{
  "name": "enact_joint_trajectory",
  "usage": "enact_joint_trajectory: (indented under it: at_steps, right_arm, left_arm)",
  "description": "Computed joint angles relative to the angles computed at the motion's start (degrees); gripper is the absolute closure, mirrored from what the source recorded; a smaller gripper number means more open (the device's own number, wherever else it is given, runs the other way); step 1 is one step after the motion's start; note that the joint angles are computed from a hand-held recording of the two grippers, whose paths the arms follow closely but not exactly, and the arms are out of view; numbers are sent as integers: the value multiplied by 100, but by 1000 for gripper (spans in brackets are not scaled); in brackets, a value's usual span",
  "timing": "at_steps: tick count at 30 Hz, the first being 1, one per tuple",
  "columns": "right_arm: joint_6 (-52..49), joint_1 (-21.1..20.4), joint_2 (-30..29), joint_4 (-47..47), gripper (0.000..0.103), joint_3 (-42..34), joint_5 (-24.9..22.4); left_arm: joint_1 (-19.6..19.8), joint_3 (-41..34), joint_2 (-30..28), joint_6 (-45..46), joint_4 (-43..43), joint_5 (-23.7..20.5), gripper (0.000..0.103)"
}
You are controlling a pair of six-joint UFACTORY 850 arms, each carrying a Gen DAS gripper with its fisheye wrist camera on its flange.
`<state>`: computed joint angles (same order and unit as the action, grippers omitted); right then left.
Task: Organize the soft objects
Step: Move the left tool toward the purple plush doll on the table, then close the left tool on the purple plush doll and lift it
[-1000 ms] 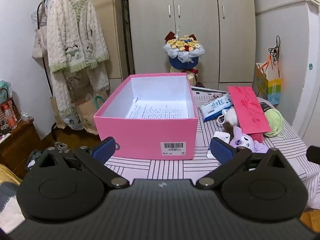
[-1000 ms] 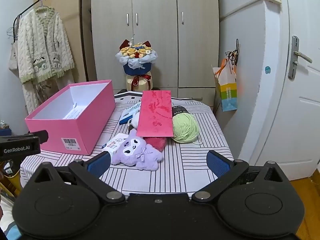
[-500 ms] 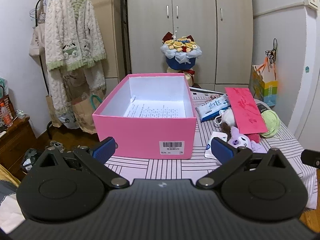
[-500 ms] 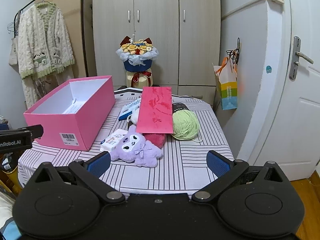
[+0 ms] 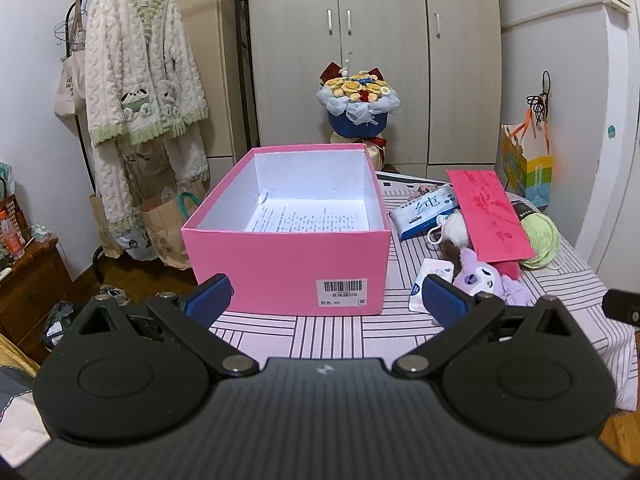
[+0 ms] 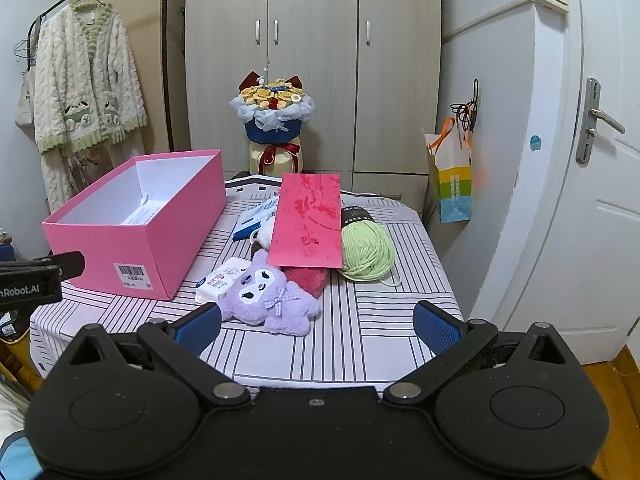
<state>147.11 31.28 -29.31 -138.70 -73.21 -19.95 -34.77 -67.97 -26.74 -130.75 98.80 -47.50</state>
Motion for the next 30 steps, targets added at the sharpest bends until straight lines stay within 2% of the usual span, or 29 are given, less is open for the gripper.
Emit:
enact_joint_trajectory:
  at_steps: [6,10,15,22,25,27,30]
  right_arm:
    - [-39,50,40,-63,0,110,-240]
    - [-172,139,104,-94,0,262,-571]
    - [-34,186,173,-372,0,397,-714]
    - [1007,58,163,-1752,0,599,-1174]
    - [1640,-90,-27,-2195,0,467,-1264]
    - [2166,-230,-207,-2707,0,295,-1140]
    - [3153,-455,-502,-3876,0,-56,-712]
  left_arm:
    - [-109,-10,-135,-16,77,-478,0]
    - [-109,149,-62,-360,380,-486,0]
    - [-121,229,10,-441,530,-481,0]
    - [21,255,63,-844,1041,-164,0]
    - [116,76,-57,-808,1164,71,1]
    - [193,-54,-146,-821,1374,311,2]
    - [305,-258,-325,-1059,1935,689,6]
